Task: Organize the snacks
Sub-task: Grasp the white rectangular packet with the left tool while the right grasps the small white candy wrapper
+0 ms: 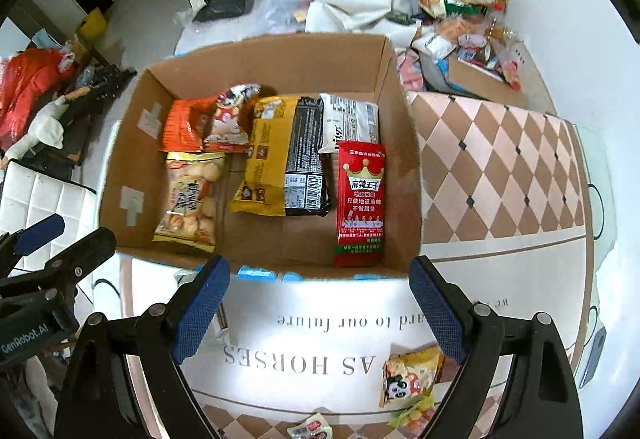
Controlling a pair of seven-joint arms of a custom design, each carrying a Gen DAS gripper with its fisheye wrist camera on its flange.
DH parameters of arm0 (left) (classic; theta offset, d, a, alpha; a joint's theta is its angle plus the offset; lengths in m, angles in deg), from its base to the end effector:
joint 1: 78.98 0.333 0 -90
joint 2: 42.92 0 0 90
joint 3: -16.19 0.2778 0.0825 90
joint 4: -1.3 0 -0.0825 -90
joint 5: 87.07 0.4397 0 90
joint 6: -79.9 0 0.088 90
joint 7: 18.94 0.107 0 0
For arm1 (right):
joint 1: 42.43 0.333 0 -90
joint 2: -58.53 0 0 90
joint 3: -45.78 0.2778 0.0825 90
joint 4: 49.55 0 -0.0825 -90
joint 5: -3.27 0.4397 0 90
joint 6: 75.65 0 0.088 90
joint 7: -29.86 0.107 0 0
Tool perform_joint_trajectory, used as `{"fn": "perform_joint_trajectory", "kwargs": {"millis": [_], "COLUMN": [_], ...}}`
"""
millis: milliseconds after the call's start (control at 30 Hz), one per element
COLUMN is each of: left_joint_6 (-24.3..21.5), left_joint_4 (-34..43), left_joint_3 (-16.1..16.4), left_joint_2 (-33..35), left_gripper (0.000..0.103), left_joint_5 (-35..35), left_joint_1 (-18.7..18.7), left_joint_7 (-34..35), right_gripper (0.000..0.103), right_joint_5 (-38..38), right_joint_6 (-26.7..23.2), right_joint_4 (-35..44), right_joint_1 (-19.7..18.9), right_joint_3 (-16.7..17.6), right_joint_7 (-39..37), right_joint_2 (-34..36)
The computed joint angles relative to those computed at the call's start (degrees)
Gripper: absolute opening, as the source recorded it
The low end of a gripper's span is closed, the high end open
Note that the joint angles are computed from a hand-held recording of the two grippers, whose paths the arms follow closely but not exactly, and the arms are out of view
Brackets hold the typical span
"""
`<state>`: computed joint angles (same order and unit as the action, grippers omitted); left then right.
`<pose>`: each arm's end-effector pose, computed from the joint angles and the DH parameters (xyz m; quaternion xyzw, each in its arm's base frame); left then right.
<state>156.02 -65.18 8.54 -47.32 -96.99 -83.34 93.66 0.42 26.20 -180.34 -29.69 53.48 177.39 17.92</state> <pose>0.5047 -0.1342 0.8137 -0.4321 0.8904 -0.1357 0.0449 0.4025 0.1546 0.5893 -0.4342 0.8927 -0.0796 0.0902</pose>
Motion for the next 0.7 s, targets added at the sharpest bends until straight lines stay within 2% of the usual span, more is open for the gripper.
{"fn": "perform_joint_trajectory", "kwargs": {"millis": [367,700], "left_joint_6": [1.5,2.5], "left_joint_4": [-4.0,-5.2], "left_joint_3": [3.0,5.0], "left_joint_2": [-8.2,-12.1], "left_gripper": [0.088,0.088], "left_joint_5": [-4.9,-7.7], "left_joint_1": [1.1,1.4], "left_joint_7": [1.9,1.4], "right_gripper": [0.094,0.094], "right_joint_5": [-4.0,-4.4], "right_joint_6": [-5.4,-6.5], "right_joint_4": [3.9,5.2], "right_joint_1": [1.6,3.3], "right_joint_3": [4.8,6.4], "right_joint_7": [4.0,6.9], "right_joint_2": [-4.6,-8.2]}}
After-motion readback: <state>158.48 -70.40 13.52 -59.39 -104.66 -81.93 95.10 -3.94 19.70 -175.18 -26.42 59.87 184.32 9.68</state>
